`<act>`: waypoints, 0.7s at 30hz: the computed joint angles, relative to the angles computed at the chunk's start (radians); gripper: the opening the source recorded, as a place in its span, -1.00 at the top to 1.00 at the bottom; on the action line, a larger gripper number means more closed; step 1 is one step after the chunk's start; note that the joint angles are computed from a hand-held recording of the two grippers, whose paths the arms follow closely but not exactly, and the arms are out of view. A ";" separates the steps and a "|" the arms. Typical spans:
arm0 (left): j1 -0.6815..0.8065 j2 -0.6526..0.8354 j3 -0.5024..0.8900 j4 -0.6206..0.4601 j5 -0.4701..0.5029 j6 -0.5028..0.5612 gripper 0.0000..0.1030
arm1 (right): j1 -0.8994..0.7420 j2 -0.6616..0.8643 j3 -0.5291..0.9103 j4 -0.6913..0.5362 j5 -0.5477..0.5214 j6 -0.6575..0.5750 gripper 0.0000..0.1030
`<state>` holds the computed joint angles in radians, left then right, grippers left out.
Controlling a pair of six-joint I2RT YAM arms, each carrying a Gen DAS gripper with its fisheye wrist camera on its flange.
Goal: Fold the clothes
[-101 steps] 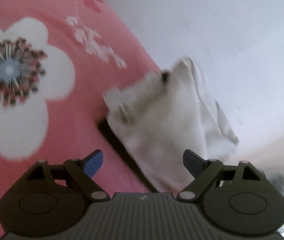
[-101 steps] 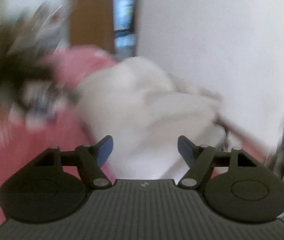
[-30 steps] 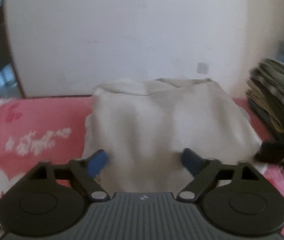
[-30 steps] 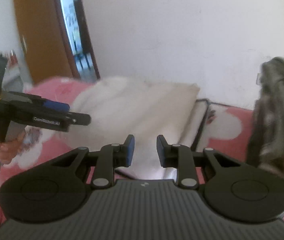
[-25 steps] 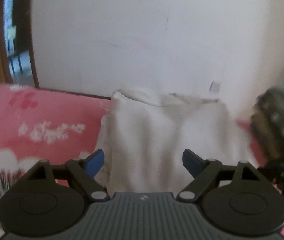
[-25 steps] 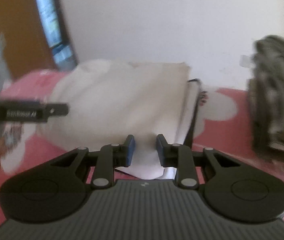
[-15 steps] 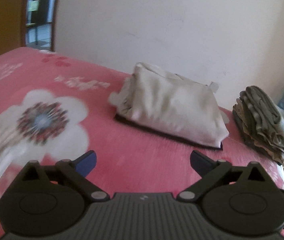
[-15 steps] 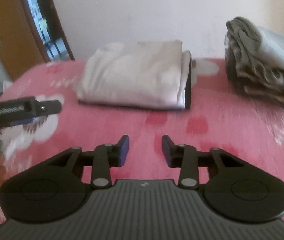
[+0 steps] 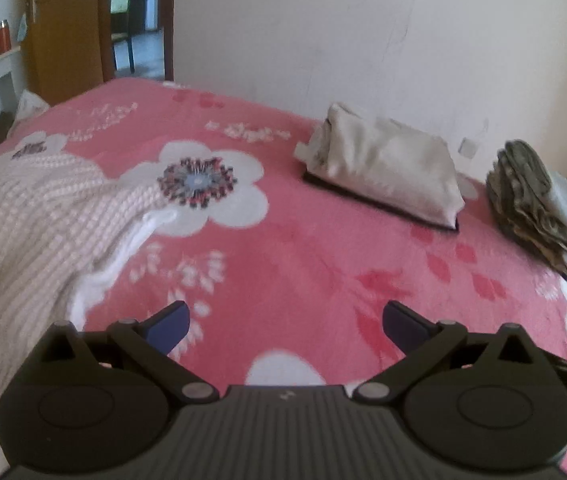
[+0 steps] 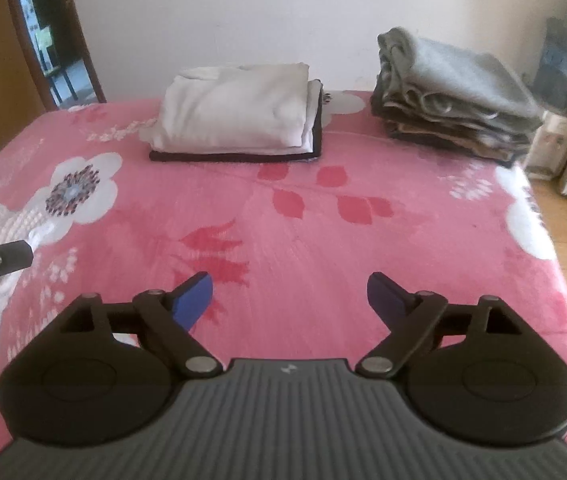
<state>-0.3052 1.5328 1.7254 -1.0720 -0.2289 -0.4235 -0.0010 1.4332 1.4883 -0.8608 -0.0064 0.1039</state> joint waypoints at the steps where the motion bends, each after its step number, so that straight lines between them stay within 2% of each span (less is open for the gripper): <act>1: -0.013 -0.021 0.002 -0.017 0.001 -0.015 -1.00 | 0.003 -0.025 0.002 -0.027 0.008 -0.010 -0.74; 5: -0.098 -0.106 -0.021 -0.038 -0.078 -0.068 -1.00 | -0.004 -0.111 0.013 -0.097 0.016 -0.027 -0.84; 12: -0.262 -0.153 0.048 -0.181 -0.257 -0.098 -1.00 | -0.039 -0.210 0.068 -0.201 -0.009 -0.035 -0.92; 15: -0.328 -0.165 0.085 -0.244 -0.321 -0.159 -1.00 | -0.037 -0.233 0.098 -0.248 -0.003 -0.055 -0.96; 21: -0.454 -0.199 0.105 -0.304 -0.451 -0.312 -1.00 | -0.030 -0.293 0.116 -0.285 -0.008 -0.114 -0.97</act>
